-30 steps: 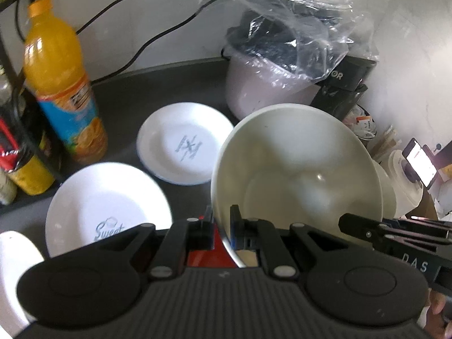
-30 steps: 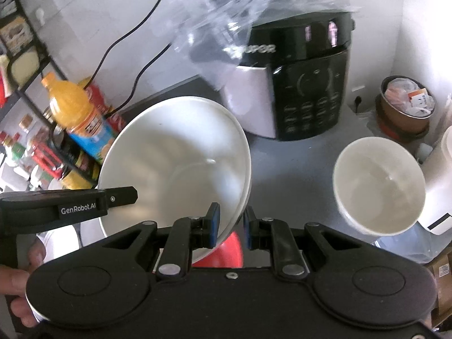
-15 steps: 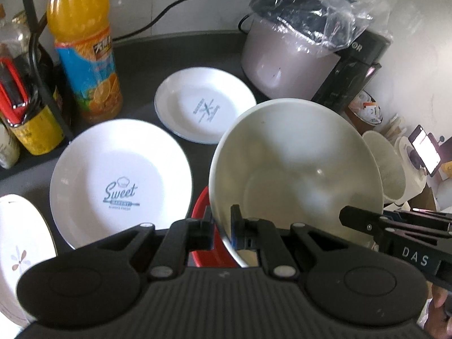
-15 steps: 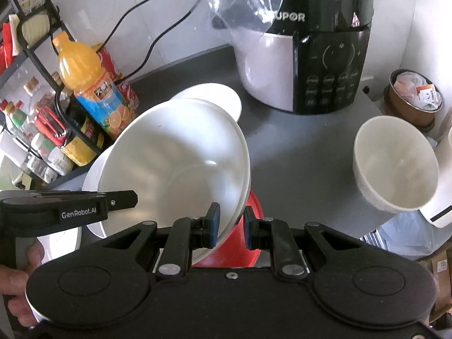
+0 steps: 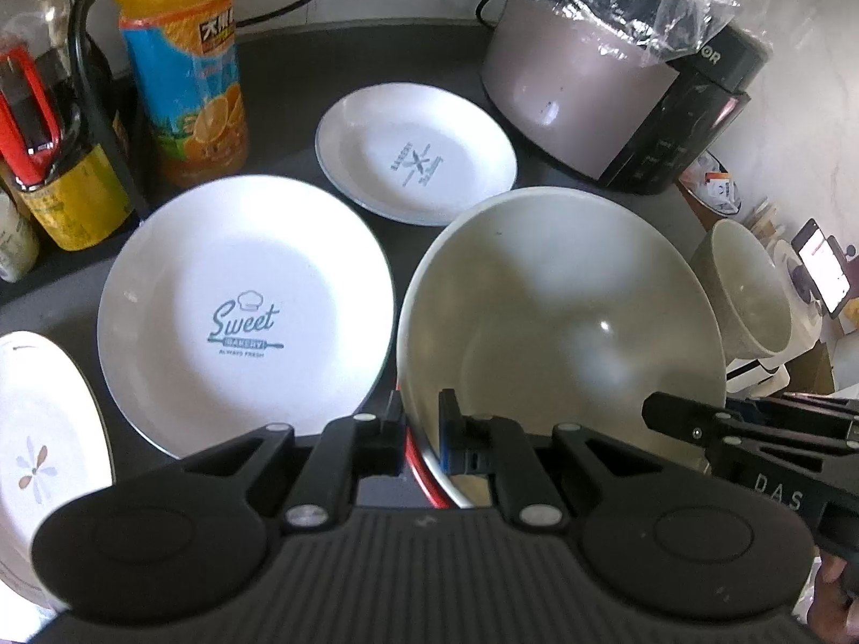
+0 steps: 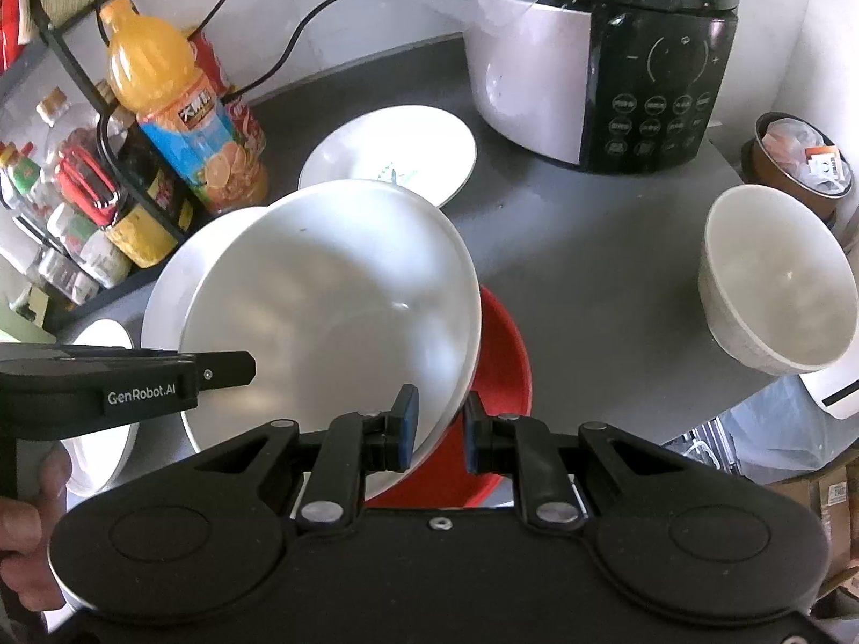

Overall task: Organize plates and bowls
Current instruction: 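Lift the white bowl with both tools and lower it into the red bowl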

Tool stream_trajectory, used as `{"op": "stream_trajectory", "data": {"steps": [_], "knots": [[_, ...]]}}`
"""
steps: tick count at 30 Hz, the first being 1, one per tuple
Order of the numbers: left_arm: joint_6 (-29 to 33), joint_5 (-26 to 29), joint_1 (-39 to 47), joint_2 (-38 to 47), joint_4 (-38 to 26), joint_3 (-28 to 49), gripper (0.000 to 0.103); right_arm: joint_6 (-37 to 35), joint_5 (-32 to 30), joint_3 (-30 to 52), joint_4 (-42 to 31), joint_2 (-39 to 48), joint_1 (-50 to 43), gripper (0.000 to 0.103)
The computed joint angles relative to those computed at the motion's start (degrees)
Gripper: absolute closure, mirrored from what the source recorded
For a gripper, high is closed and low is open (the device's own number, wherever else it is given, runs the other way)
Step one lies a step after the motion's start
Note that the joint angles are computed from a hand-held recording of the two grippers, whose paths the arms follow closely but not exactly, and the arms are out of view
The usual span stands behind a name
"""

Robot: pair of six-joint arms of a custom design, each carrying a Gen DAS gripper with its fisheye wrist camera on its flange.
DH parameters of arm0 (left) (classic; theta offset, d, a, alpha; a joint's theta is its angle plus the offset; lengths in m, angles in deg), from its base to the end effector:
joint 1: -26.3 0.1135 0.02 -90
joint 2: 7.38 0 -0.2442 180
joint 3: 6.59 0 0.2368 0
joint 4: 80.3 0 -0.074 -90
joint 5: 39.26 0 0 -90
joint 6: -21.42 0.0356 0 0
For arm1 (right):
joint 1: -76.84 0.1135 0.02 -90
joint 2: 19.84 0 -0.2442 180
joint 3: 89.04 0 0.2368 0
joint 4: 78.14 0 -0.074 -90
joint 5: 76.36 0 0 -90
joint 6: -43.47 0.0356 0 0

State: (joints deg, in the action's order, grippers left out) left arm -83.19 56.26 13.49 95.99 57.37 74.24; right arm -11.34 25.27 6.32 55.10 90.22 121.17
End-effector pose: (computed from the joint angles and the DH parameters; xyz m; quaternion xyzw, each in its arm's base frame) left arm 0.3324 -0.0791 0.1612 -0.0048 0.9750 -0.0972 0.2000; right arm 0.2803 0.2638 0.1872 -0.0519 0.9631 0.0814 0.2513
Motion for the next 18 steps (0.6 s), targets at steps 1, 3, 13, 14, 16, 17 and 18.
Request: {"op": "stream_trajectory", "data": {"steps": [1, 3, 13, 14, 16, 17, 18], "knots": [[0.03, 0.16, 0.07, 0.31, -0.03, 0.01, 0.093, -0.12, 0.02, 0.32, -0.28, 0.30, -0.01, 0.086], [0.21, 0.60, 0.24, 0.96, 0.01, -0.11, 0.093, -0.35, 0.08, 0.94, -0.74, 0.98, -0.01, 0.086], [1.30, -3.36, -1.15, 2.71, -0.36, 1.06, 0.093, -1.33, 0.57, 1.26, -1.25, 2.48, -0.07, 0.084], [1.41, -4.33, -1.45, 2.68, -0.22, 1.03, 0.092, -1.45, 0.94, 1.20, -1.47, 2.37, -0.14, 0.080], [1.28, -4.25, -1.40, 2.99, -0.49, 1.30, 0.090, -2.18, 1.69, 0.23, -0.80, 1.66, -0.42, 0.079], [0.99, -4.24, -1.35, 2.96, -0.39, 1.21, 0.090, -2.52, 1.57, -0.11, -0.56, 1.33, -0.65, 0.079], [0.66, -4.38, -1.36, 3.08, -0.38, 1.24, 0.090, -2.70, 1.51, -0.27, -0.61, 1.09, -0.87, 0.079]]}}
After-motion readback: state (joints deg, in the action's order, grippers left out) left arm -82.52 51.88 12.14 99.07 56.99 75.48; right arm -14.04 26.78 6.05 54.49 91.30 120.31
